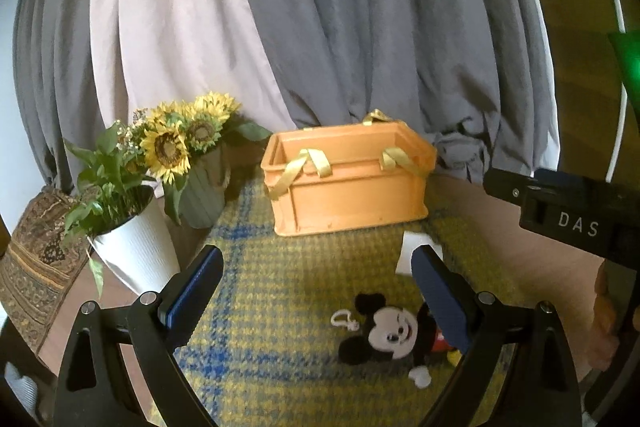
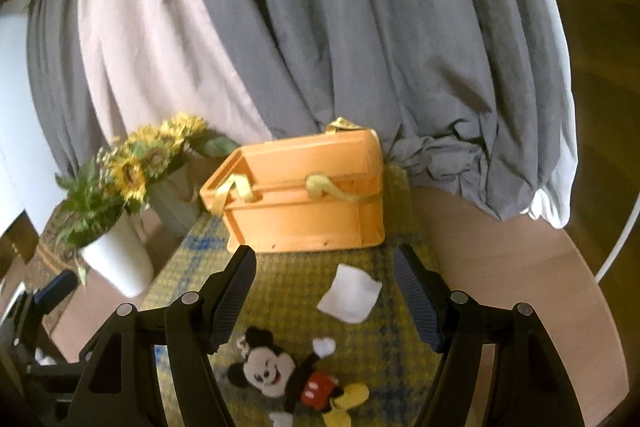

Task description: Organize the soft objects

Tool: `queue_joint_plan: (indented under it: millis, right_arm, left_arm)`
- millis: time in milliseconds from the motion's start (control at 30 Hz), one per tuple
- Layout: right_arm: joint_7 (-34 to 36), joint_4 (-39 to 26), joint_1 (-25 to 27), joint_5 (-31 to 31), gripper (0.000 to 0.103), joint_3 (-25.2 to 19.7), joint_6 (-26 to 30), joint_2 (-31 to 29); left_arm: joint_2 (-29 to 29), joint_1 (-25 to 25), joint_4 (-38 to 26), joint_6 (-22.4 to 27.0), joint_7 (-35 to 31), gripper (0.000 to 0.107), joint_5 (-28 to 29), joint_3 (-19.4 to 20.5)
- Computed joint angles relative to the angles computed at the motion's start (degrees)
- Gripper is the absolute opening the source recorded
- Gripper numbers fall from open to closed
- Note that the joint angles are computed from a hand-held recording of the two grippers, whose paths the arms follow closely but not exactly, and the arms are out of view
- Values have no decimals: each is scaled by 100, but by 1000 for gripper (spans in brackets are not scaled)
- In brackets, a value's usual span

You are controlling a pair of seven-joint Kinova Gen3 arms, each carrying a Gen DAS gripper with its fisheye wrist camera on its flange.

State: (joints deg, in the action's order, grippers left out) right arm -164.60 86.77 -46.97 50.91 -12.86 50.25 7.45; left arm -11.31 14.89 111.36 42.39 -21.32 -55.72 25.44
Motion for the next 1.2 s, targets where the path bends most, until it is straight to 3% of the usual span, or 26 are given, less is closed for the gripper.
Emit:
queue_joint_plan:
  millis: [200, 700, 900, 1200]
  right_arm:
    - [22, 189, -109, -39, 72, -103, 130, -32]
    - [-334, 412, -436, -578, 72, -196, 671, 161]
    - [-362, 391, -484, -927, 72, -114, 842, 353]
    - [-458, 459, -576, -1162, 69, 29, 873, 572]
  left_arm:
    - [-144, 18, 375, -168, -104, 96, 102, 43]
    - [-182, -269, 990, -1024, -1310, 91, 751, -131]
    - [0, -343, 1142, -1364, -1743, 85, 1013, -265]
    - [354, -369, 1221, -1784, -2070, 81, 938, -454]
